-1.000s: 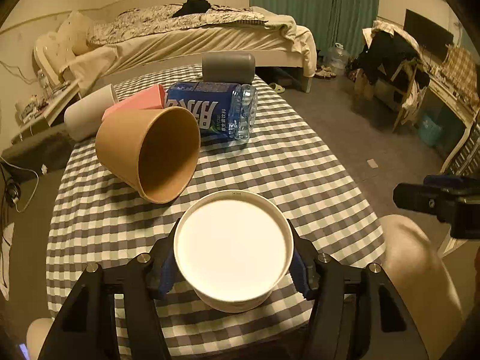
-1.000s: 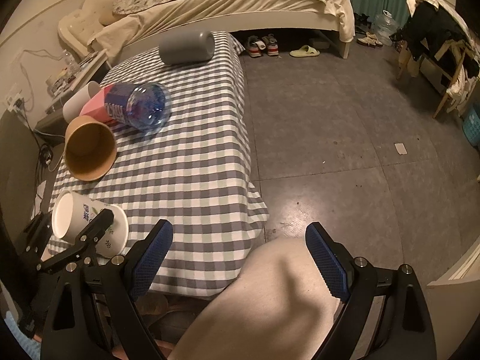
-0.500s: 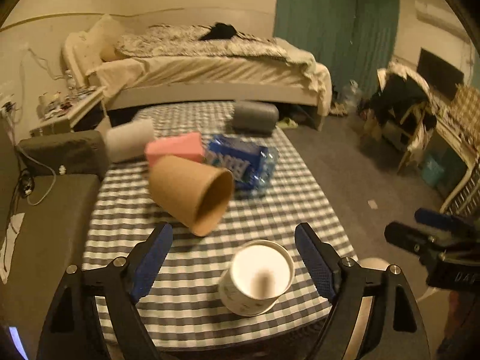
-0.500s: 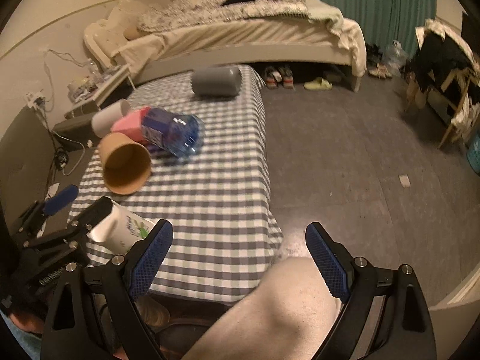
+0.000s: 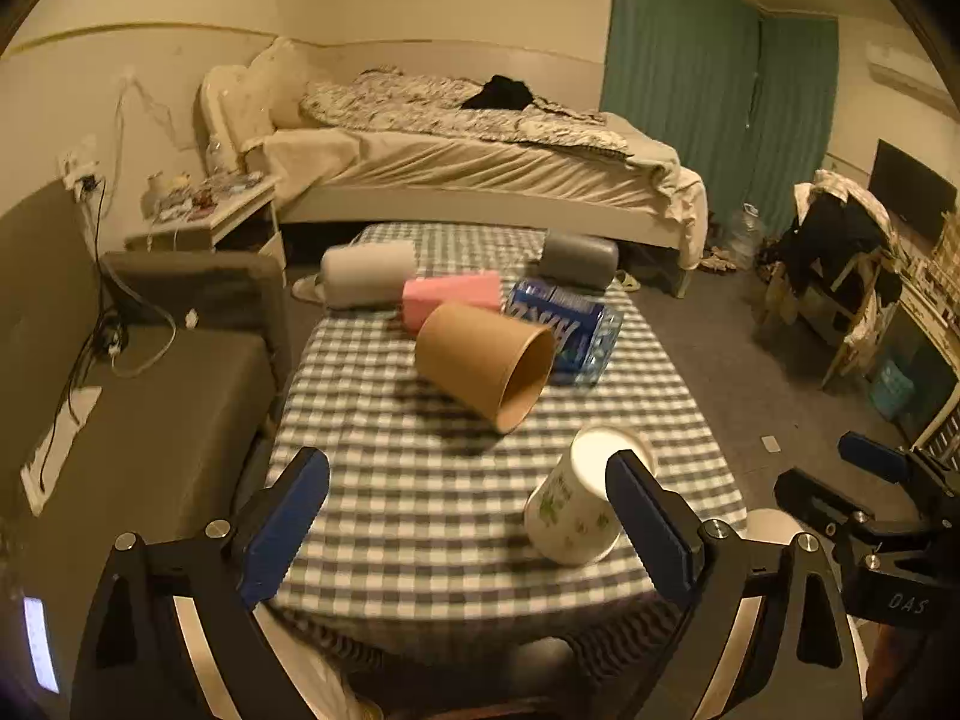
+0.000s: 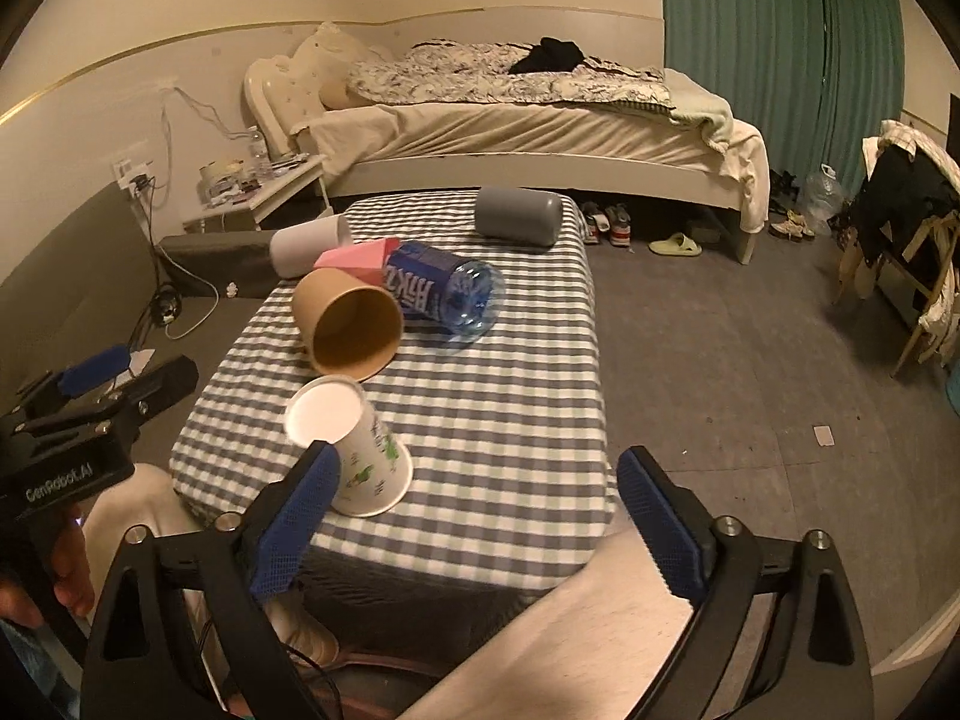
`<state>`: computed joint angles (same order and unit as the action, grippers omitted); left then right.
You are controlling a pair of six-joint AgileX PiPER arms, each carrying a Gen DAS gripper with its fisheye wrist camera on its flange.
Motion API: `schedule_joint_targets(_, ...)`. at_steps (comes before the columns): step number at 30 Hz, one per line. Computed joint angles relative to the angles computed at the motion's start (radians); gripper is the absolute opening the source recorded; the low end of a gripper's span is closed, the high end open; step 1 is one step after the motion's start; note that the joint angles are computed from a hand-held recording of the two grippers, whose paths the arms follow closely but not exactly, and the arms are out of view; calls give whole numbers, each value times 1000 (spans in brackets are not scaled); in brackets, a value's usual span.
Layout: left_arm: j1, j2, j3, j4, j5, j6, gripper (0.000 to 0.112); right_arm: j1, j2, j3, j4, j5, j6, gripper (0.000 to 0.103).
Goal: Flip cup upside down
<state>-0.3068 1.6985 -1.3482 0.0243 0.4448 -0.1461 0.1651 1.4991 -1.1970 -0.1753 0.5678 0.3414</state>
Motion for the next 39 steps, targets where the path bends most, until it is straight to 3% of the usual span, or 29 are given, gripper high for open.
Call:
schedule_joint_targets(6,14,-31,102,-62,-38,49,97,48,-16,59,-95,-42,116,97)
schedule_joint_targets(9,1,-44,136,-1,-55,-3,97,67,-5,62,-148,-30,169,99)
schedule_joint_targets(20,9,-49,155,-3,-77,-7,100,125,5,74,-281,-13,287,100)
schedule_joint_targets(26,19,-48,157,-49,-81,41,100,129,11,70,-285,-7,286,101)
schedule_joint_targets(39,14,-47,161,41,-86,-52,100,118,16,73,-269,-10,276,101)
